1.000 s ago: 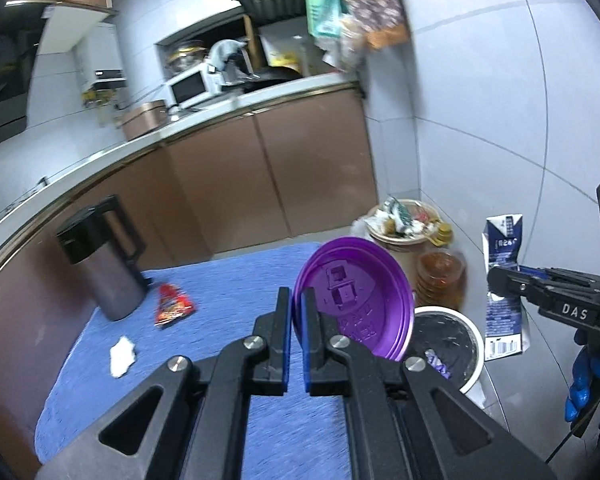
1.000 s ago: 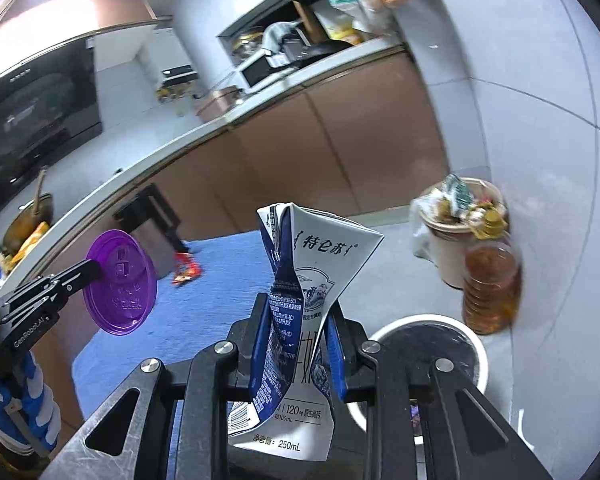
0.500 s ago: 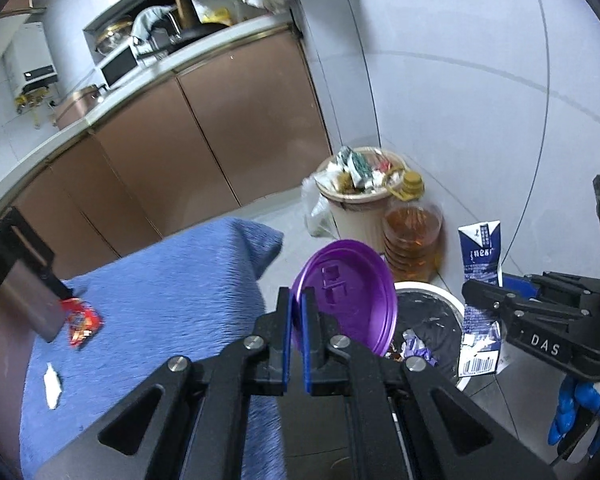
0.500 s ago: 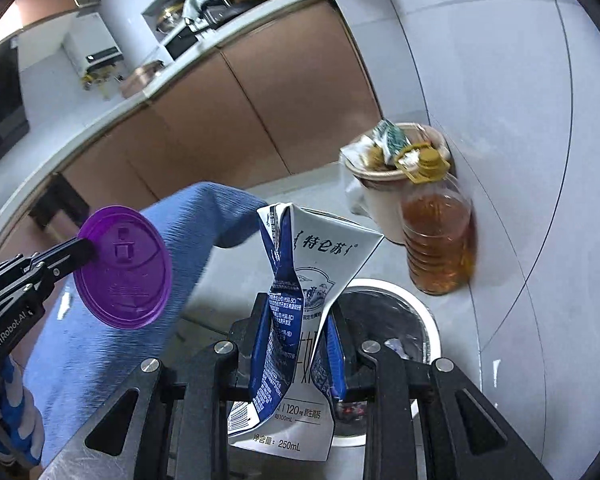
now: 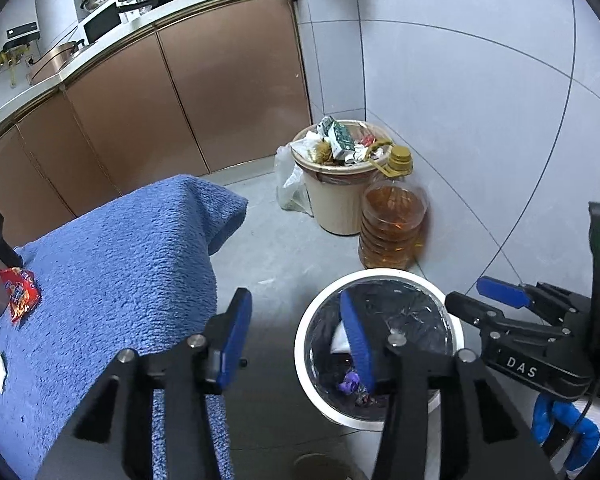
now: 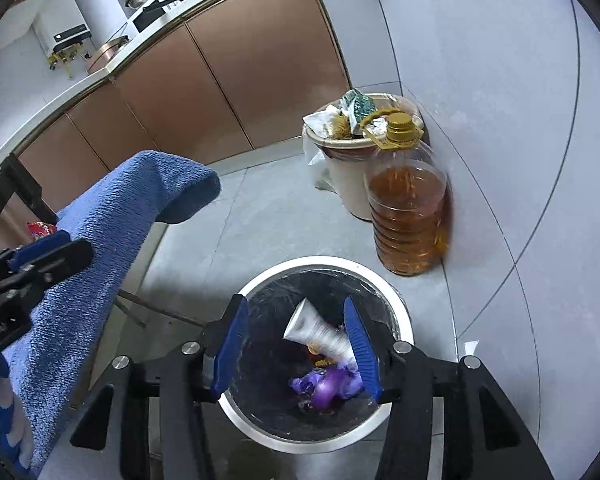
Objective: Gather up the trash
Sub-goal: 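Carry the lid and carton over the trash bin and open both tools to drop them, then return both tools to the white tissue and red snack bag on the towel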
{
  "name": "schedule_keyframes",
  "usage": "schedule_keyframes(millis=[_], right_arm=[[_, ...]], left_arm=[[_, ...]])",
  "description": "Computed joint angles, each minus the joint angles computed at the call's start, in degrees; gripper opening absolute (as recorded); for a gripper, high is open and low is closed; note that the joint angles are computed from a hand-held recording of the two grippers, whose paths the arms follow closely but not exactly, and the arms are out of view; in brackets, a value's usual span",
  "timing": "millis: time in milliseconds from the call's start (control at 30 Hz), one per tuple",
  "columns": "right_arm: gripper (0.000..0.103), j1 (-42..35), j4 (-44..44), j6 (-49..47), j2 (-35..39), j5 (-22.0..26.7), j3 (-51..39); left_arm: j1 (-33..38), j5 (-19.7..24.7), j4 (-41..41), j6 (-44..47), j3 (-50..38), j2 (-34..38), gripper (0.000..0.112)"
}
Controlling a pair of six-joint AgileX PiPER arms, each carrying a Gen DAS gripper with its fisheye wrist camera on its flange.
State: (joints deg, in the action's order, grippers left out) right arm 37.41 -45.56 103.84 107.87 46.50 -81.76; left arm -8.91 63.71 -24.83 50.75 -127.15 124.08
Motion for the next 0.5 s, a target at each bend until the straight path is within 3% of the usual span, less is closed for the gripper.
schedule_keyframes(millis=[233,500], right_arm=[[0.053,1.91,-0.38,0.45,-0.41,3.06,-1.97],[0.056,6.64,-1.61,-5.87,2.16,12.29,-14.02]], left_arm=[[3.39,-1.37,-2.97,1.93,3.22,-4.37,0.044],[10.79,-1.83,-7.01,4.39,5.42,-8.91,0.051]])
